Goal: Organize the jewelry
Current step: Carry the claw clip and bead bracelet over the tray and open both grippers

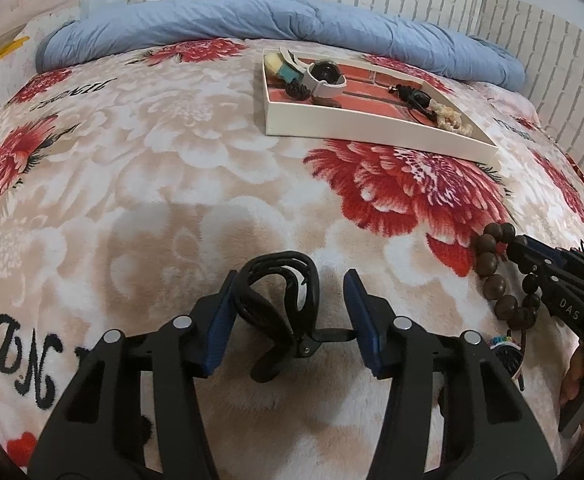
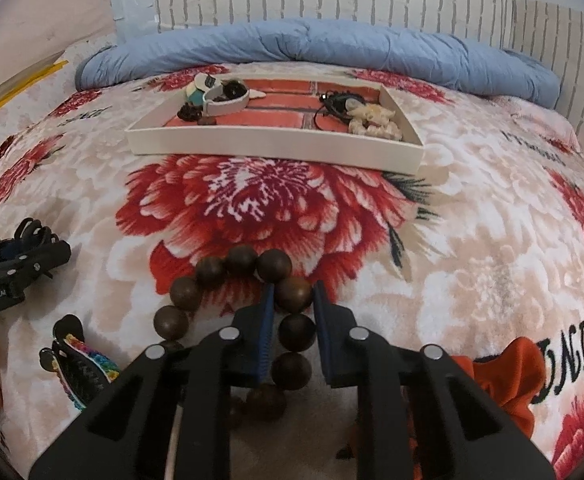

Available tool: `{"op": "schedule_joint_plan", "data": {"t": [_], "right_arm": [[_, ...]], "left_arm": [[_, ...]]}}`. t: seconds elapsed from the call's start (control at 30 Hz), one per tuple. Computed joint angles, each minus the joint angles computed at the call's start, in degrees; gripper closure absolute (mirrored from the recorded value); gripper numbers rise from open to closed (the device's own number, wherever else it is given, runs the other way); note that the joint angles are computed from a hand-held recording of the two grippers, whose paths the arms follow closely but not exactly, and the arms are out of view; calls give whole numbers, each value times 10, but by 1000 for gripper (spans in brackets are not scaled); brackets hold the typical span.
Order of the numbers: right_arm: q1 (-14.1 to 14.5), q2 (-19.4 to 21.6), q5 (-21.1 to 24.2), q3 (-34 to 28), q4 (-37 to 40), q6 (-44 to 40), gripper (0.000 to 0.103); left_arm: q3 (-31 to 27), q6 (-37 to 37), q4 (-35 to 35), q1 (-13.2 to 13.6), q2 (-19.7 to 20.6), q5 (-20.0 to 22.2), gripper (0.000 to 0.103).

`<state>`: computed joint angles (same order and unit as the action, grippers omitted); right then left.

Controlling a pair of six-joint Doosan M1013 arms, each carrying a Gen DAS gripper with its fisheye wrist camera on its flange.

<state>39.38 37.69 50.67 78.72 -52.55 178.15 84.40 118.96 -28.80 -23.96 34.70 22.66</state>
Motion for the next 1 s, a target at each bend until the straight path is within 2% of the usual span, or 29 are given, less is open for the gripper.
{"op": "schedule_joint_plan", "data": {"t": [0.47, 0.8, 1.0], "right_arm": [[7, -8, 15, -17, -63, -4, 83], [-11, -10, 26, -56, -113, -36, 83], [-33, -12, 10, -79, -128, -44, 83]], "left_arm": [[-5, 29, -25, -2, -14, -16, 52], [-76, 31, -28, -13, 2, -8, 52], [-137, 25, -33, -21, 30, 5, 52]]}}
